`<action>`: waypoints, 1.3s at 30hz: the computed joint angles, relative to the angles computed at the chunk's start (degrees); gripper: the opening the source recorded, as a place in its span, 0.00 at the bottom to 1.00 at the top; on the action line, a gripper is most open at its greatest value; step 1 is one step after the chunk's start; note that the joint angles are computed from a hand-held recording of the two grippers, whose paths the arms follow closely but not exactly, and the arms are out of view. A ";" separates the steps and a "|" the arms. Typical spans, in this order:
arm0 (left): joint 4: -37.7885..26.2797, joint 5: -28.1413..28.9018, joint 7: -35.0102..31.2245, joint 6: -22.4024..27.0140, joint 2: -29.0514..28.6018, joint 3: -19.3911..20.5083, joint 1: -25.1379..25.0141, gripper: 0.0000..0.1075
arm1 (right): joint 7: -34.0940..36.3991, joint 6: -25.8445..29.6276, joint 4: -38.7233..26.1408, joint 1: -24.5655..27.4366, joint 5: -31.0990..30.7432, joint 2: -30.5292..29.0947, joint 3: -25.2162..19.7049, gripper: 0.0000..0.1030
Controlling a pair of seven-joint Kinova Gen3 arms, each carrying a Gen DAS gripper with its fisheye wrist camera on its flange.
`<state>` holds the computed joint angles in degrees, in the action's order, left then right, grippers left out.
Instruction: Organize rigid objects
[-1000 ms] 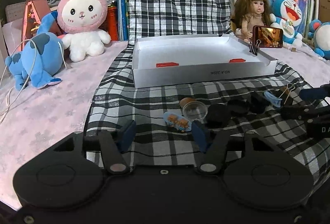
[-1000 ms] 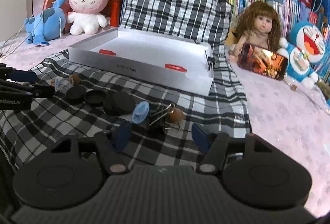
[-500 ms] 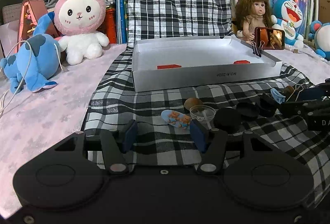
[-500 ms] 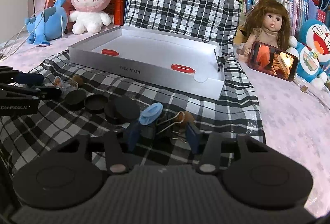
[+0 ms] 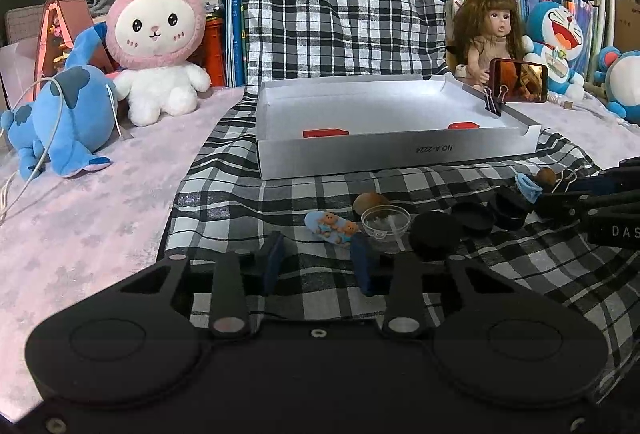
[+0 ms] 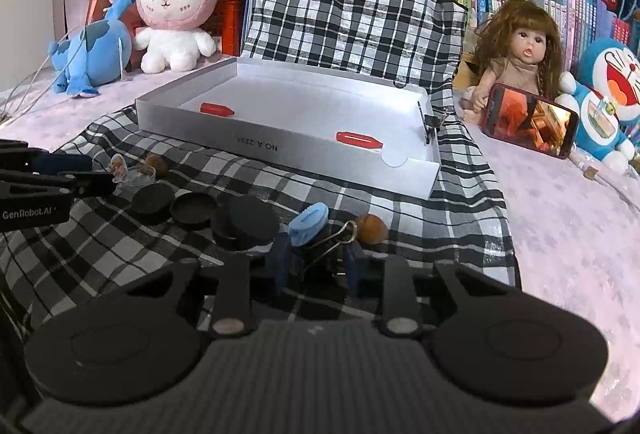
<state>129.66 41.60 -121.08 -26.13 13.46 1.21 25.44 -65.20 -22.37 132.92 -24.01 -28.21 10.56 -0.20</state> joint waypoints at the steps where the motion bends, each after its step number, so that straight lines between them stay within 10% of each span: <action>1: 0.14 -0.03 -0.06 -0.17 -0.14 0.01 0.05 0.33 | -0.11 -0.19 0.16 0.00 -0.06 -0.13 -0.04 0.33; 21: -2.37 0.18 -7.12 -0.54 2.13 -1.06 1.08 0.49 | 1.74 -0.31 0.50 0.14 1.55 -0.32 -0.39 0.35; 26: -2.39 -0.98 -7.59 -1.10 2.71 -1.11 1.43 0.53 | 3.63 -0.16 0.91 -0.29 -0.67 -0.53 0.41 0.49; 35: -3.31 -2.77 -6.61 -0.30 3.56 -1.10 0.89 0.53 | 5.48 -0.16 0.91 -0.28 -2.37 -0.44 0.47 0.52; 39: -3.87 -6.34 -2.75 3.37 2.71 -0.08 -1.49 0.37 | 4.26 -0.63 0.99 0.19 -1.66 -0.22 -0.07 0.52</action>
<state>125.79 35.26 -123.83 -22.76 16.17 1.14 23.95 -60.94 -23.00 133.91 -23.83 -29.87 10.34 -0.27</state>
